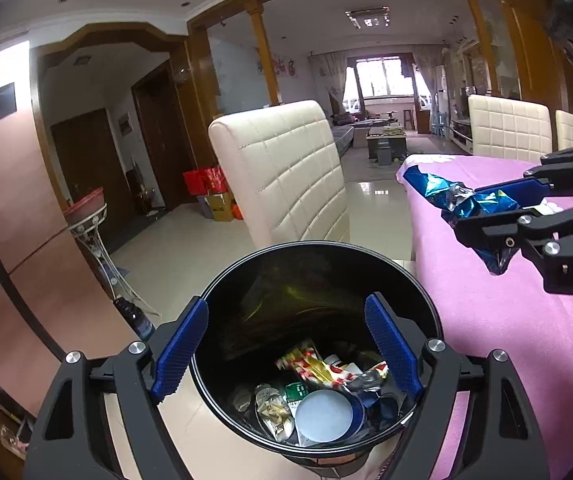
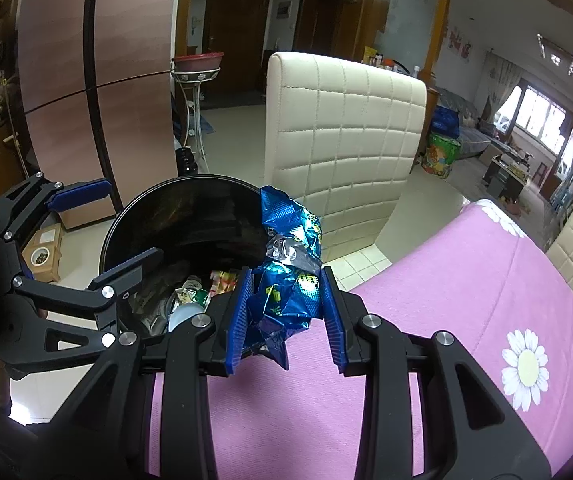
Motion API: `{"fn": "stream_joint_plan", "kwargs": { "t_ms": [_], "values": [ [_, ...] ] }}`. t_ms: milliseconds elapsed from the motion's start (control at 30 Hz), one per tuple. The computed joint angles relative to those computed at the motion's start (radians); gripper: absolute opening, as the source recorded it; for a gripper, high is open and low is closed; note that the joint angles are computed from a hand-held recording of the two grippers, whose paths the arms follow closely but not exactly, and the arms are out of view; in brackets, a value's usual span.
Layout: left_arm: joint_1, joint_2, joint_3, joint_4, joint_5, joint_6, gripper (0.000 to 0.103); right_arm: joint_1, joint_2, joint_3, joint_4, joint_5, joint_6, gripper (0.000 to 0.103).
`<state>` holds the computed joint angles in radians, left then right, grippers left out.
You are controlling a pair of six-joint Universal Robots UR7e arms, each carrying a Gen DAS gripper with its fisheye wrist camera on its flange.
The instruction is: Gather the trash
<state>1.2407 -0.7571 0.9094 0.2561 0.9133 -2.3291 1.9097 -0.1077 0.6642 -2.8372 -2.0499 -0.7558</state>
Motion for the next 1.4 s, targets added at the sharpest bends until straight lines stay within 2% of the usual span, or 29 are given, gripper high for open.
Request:
{"fn": "stream_joint_plan", "kwargs": {
  "t_ms": [433,733,767,800,833,900,1067,1167,1267,1400],
  "values": [
    [0.011,0.009,-0.028,0.023,-0.029,-0.035,0.079,0.005,0.046,-0.084,0.084,0.009,0.003,0.036],
    [0.020,0.008,-0.041,0.027,-0.053,-0.057,0.079,0.005,0.098,-0.197,0.181,0.031,0.034,0.038],
    [0.022,0.009,-0.044,0.030,-0.055,-0.060,0.079,0.004,0.106,-0.214,0.187,0.030,0.040,0.050],
    [0.022,0.011,-0.047,0.033,-0.059,-0.067,0.079,0.005,0.111,-0.218,0.166,0.028,0.040,0.070],
    [0.022,0.012,-0.050,0.037,-0.061,-0.071,0.079,0.004,0.110,-0.210,0.132,0.032,0.038,0.077],
    [0.023,0.013,-0.052,0.043,-0.060,-0.076,0.079,0.002,0.095,-0.179,0.099,0.039,0.033,0.079],
    [0.014,0.012,-0.036,0.012,-0.074,-0.051,0.079,0.000,0.078,-0.134,0.047,-0.006,0.021,0.078],
    [0.011,0.021,-0.046,0.025,-0.071,-0.047,0.079,-0.003,0.063,-0.101,0.015,-0.021,0.025,0.080],
    [0.007,0.023,-0.045,0.021,-0.073,-0.037,0.079,-0.005,0.050,-0.078,-0.005,-0.028,0.027,0.087],
    [0.005,0.033,-0.062,0.035,-0.072,-0.043,0.079,-0.007,0.039,-0.056,-0.029,-0.035,0.020,0.088]
  ]
}}
